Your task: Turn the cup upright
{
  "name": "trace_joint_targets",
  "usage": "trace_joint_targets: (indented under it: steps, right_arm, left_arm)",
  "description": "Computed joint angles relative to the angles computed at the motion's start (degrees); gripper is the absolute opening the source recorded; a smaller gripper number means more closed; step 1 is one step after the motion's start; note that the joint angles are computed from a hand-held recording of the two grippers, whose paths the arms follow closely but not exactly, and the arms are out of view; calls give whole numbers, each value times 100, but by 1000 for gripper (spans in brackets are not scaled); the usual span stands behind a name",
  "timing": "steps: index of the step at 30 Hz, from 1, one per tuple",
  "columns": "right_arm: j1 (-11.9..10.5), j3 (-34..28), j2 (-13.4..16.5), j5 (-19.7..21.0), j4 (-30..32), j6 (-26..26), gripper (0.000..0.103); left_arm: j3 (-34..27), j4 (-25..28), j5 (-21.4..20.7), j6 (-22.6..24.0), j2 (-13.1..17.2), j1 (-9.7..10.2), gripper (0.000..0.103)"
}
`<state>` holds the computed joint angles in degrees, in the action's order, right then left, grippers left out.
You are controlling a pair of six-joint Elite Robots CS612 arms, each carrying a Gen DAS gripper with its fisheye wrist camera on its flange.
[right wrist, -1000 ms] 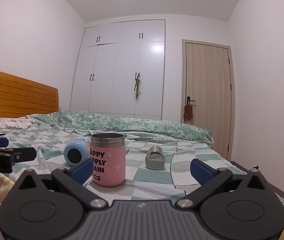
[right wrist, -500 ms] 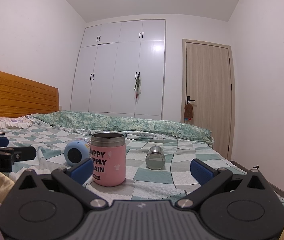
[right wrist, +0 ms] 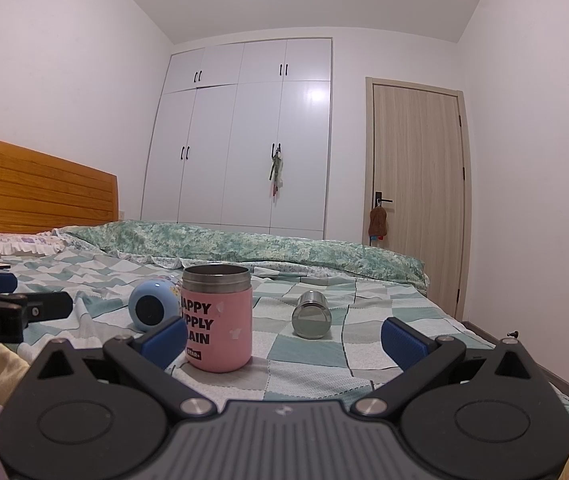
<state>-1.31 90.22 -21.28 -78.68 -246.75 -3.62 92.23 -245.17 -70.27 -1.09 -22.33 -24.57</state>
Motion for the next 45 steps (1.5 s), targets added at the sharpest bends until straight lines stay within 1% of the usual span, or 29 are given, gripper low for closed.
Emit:
trace_joint_targets:
  steps: [12, 16, 18, 21, 26, 29, 32, 36, 39, 42, 45]
  right_arm:
    - [4, 3, -1, -11, 2, -19, 103]
    - [-28, 30, -28, 12, 73, -62, 103]
    - [-33, 39, -75, 66, 184, -28, 103]
    - [-102, 57, -147, 123, 325, -1, 103]
    - [-294, 114, -358, 350, 640, -60, 103]
    - [-446, 116, -490, 518, 948, -185, 103]
    - [-560, 22, -577, 580, 1289, -323, 103]
    - [-735, -153, -645, 674, 1748, -302, 103]
    - [-863, -336, -648, 689, 2052, -274, 103]
    - [-952, -596, -589, 741, 2385, -265, 103]
    - [-1033, -879, -543, 857, 2917, -387, 103]
  left_arm:
    - [7, 17, -18, 14, -4, 5, 103]
    - [44, 316, -214, 15, -87, 28, 103]
    - [26, 329, -303, 106, -102, 19, 103]
    - [-39, 416, -547, 191, -141, -14, 103]
    - [-296, 635, -678, 376, -166, -126, 103]
    - [-530, 935, -782, 406, -170, -182, 103]
    - [-818, 1340, -896, 356, -162, -227, 103]
    - [-1296, 1951, -1035, 187, -101, -264, 103]
    - [-1668, 2344, -1054, 131, -23, -298, 103]
    - [-2160, 2957, -1076, -12, 87, -319, 103]
    - [-2626, 3604, -1003, -226, 205, -325, 103]
